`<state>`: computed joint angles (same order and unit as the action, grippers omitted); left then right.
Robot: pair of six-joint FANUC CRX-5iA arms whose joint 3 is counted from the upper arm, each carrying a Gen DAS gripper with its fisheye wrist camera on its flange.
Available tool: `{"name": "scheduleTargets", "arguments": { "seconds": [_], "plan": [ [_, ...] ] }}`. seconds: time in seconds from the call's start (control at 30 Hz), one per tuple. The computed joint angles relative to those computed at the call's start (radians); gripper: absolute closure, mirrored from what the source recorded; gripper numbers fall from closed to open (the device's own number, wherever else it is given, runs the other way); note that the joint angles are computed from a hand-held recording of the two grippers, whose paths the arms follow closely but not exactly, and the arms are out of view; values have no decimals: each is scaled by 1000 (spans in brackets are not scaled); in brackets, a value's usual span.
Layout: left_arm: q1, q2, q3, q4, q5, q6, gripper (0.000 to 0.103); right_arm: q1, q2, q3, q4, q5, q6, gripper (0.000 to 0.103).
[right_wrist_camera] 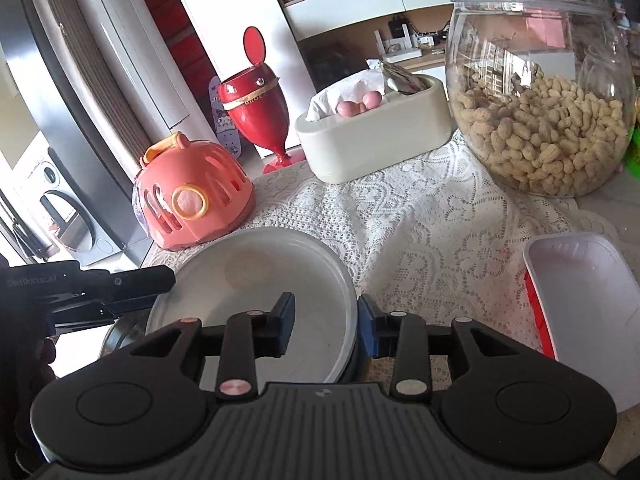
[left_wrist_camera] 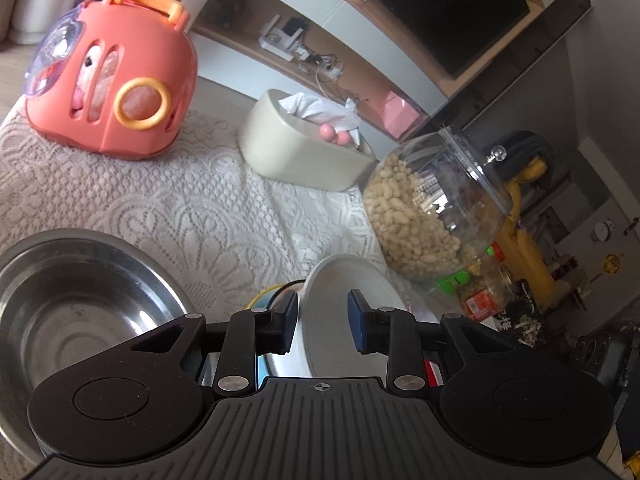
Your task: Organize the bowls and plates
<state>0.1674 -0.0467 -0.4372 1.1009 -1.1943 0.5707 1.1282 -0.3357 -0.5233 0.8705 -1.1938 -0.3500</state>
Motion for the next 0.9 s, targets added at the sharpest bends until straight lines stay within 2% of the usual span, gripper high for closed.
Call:
{"name": "scheduleTargets", "arguments": {
  "seconds": [0.1, 0.2, 0.27, 0.37, 0.47, 0.57, 0.63, 0.73, 0.9],
  "plan": [
    [56, -53, 17, -122, 64, 97, 72, -12, 35, 54, -2, -34, 102, 68],
    [108, -125, 49, -366, 181, 231, 72, -67, 98, 164, -6, -26, 329, 68],
    [151, -136, 65, -469, 195, 316, 72, -137, 147, 274, -117, 50, 511, 64],
    [211, -114, 83, -538, 164, 400, 72, -248, 272, 487, -416, 119, 786, 60],
    [242, -78, 81, -531, 148, 414, 72, -303, 453, 709, -590, 22, 964, 60],
    [263, -53, 50, -451, 143, 393, 69, -325, 620, 898, -651, -113, 1050, 60],
    [271, -37, 34, -404, 130, 391, 73, -322, 701, 978, -637, -186, 1072, 60],
    [284, -33, 1, -347, 124, 369, 74, -325, 781, 1060, -635, -270, 1075, 60],
    [273, -13, 14, -355, 102, 357, 78, -347, 852, 1141, -697, -349, 1086, 60]
  ]
}}
